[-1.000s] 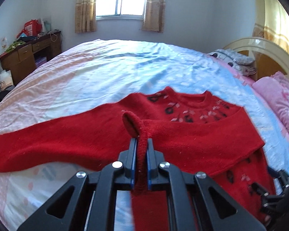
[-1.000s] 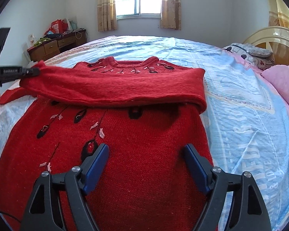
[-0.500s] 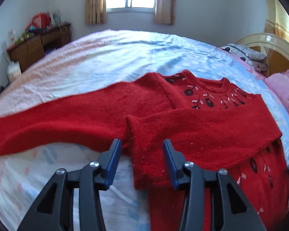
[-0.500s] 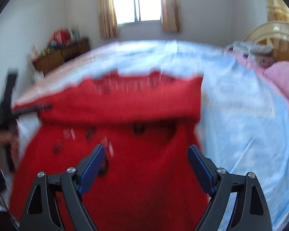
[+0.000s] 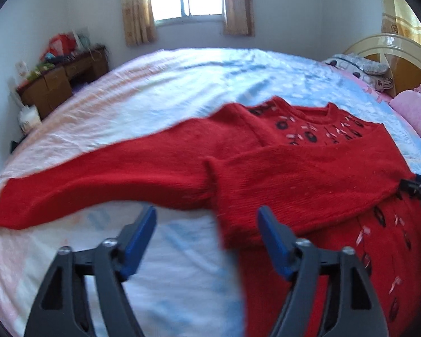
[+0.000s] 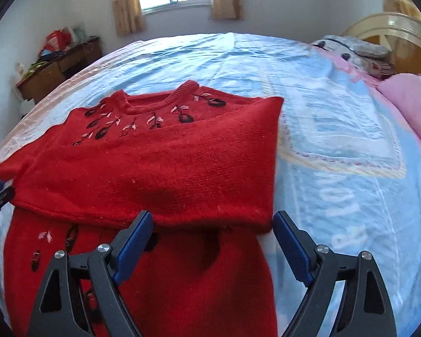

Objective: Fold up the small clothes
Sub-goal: 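Move the left gripper to the other sleeve cuff and grasp it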

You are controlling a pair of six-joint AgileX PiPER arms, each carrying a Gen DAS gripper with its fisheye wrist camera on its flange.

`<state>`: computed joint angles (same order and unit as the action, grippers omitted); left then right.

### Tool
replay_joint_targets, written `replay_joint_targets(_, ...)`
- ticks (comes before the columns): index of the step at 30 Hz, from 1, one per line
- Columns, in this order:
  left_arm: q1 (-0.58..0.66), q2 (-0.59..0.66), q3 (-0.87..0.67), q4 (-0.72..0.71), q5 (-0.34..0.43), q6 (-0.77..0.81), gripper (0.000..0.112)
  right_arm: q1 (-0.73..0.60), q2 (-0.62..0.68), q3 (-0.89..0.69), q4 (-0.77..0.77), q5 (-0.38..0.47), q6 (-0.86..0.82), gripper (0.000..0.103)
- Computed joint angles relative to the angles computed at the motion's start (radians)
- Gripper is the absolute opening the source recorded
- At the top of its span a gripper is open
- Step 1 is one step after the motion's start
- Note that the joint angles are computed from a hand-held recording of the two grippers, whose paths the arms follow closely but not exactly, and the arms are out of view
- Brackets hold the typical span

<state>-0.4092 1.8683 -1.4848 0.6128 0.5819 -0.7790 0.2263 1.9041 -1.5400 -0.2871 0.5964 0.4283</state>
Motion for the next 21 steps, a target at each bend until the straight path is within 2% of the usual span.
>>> replay_joint_targets(2, 0.016, -0.033, 0.052, 0.073, 0.006, -0.039, 0.084, 0.039, -0.023, 0.0, -0.019, -0.022, 0.023, 0.087)
replay_joint_targets(5, 0.061, -0.074, 0.119, 0.142, 0.013, -0.091, 0.084, 0.096, 0.009, -0.081, 0.057, -0.004, -0.067, 0.087)
replay_joint_targets(12, 0.229, -0.141, 0.209, 0.137, 0.024, -0.114, 0.084, 0.206, 0.147, -0.222, 0.163, -0.018, -0.15, 0.087)
replay_joint_targets(15, 0.312, -0.16, 0.235, 0.148, 0.034, -0.126, 0.084, 0.251, 0.219, -0.24, 0.041, 0.001, -0.058, 0.088)
replay_joint_targets(17, 0.389, -0.177, 0.253, 0.132, 0.018, -0.118, 0.084, 0.278, 0.187, -0.183, -0.083, -0.043, 0.04, 0.091)
replay_joint_targets(21, 0.504, -0.197, 0.262, 0.105, -0.001, -0.119, 0.084, 0.284, 0.174, -0.141, -0.146, -0.075, 0.101, 0.092)
